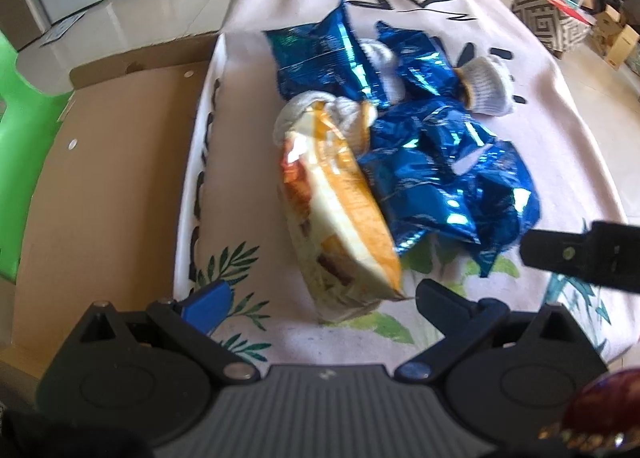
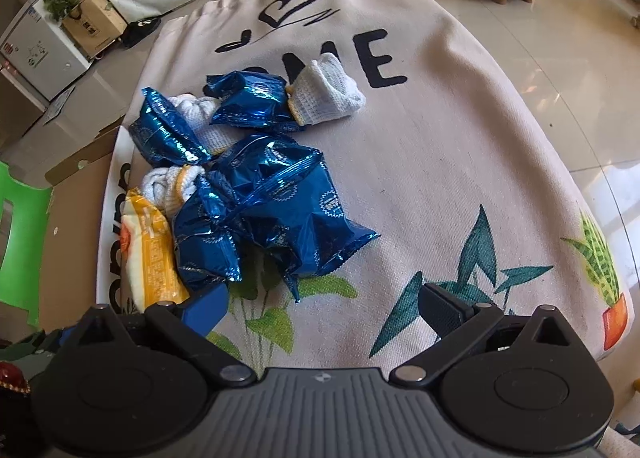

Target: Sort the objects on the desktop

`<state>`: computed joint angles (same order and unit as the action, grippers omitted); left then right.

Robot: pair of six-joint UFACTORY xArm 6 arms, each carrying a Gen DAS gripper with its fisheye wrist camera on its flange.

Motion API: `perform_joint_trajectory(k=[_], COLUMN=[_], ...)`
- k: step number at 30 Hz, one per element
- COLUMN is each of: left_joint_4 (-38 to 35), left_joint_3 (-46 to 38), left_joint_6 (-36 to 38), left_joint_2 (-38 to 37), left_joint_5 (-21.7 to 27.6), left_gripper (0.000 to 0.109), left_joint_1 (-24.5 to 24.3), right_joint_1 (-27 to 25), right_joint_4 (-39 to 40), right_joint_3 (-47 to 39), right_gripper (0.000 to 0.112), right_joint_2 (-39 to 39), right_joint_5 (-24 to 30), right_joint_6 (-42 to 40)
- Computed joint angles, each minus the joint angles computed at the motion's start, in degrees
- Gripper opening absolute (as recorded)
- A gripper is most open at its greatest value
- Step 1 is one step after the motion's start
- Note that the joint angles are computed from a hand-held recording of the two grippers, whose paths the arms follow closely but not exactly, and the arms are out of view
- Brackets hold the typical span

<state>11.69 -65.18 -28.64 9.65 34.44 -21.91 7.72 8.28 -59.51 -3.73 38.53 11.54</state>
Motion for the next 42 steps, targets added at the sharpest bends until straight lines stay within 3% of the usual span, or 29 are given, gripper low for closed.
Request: perform_joint_trajectory(k=[11,19,25,32,34,38,42], left_joint_4=[-1.39,-3.62,-6.84,-17.47,-17.37,-7.23,-9.61], left_joint_3=[0.82,2.36,2.22,2.54,2.68,3.18,2.61], left_joint_6=[-2.73,-2.95,1.05,11.12,11.82,3.70,2.74], left_joint_2=[-0.12,-0.94,-0.36,0.07,-0.20,-0.75,0.00], left_joint_5=[0.00,-2.80,-4.59,-6.56,-6.56,-7.83,-7.39], left_gripper=[0.103,0.103,0.103,0.103,0.103,0.103,0.103], left_joint_1=[2.51,3.75,3.08,1.75,1.35,1.49,2.52], right_joint_1=[-0.37,0.11,-0.39,-2.58,-3.32,-3.82,-3.27], right_joint_4=[5.10,0.31,-4.37,-11.83,-8.92,-1.31,0.81], right_joint_3=[-2.05,-3.27,-4.51,-4.39,-3.84,-3.45,-3.78], right_gripper=[0.102,0.102,0.096,0.096,0.096,0.096,0.096], right_joint_2=[3.76,6.36,8.19,7.40,6.91,6.63,6.96], right_joint_5=[-2.77,-3.89,-2.29,-1.22,-2.04,-3.45,-3.98], right_joint_6=[0.28,4.98,9.61,20.61,19.39,14.59,12.39])
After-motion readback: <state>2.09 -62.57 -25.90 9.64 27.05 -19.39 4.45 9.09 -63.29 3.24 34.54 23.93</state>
